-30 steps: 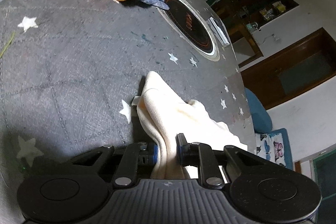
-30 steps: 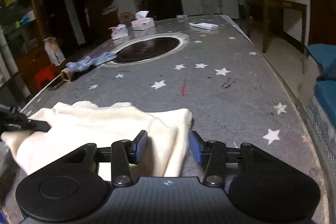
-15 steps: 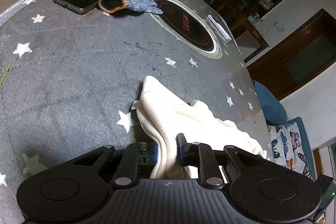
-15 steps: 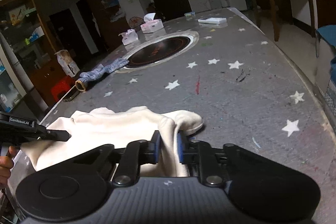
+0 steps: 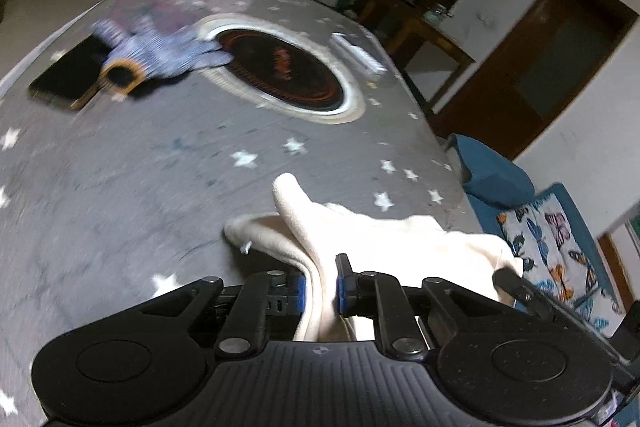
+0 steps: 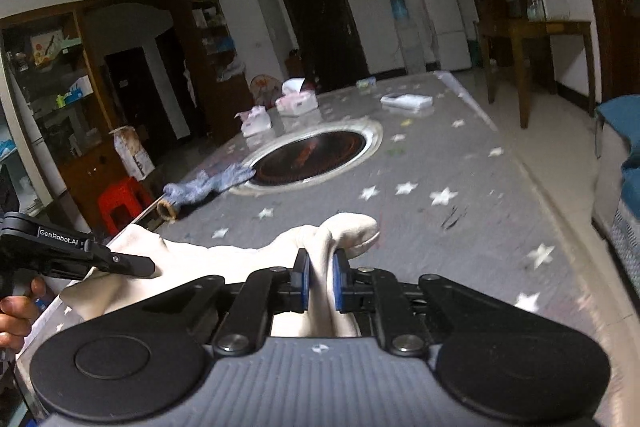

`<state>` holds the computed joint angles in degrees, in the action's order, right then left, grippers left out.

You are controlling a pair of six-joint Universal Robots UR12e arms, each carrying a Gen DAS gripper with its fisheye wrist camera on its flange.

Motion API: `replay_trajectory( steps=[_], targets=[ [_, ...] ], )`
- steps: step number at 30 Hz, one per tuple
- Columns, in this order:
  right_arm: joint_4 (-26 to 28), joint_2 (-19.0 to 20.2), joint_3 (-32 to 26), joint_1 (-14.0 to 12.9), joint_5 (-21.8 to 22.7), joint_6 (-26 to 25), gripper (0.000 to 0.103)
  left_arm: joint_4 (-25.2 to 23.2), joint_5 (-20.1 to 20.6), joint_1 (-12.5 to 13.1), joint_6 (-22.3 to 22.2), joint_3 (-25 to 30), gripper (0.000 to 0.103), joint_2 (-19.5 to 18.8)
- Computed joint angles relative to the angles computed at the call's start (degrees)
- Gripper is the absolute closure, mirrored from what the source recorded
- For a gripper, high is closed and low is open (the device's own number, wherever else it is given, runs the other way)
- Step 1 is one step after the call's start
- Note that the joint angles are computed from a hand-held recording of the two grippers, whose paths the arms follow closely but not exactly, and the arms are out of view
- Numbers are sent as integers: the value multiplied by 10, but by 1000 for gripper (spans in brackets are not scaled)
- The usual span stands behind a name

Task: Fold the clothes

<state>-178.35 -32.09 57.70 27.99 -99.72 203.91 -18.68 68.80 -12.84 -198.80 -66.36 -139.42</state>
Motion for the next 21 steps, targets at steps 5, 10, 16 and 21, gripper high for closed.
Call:
replay_trajectory(
  steps=[5,10,16,21],
  targets=[
    [-10,-10,11,-3,-28,-5,93,-19,-4,-11,22,43,88,-17],
    [-9,-21,21,-9,-52,-12,93,-51,-8,-23,40,94,88,-41],
    [0,-30,31,-21,-77,-20,93,-93,-8,-37,57,155,88,-72],
    [8,-36,41,-28,-91,-23,93,-124,-5,-46,69,198,88,-96]
  ],
)
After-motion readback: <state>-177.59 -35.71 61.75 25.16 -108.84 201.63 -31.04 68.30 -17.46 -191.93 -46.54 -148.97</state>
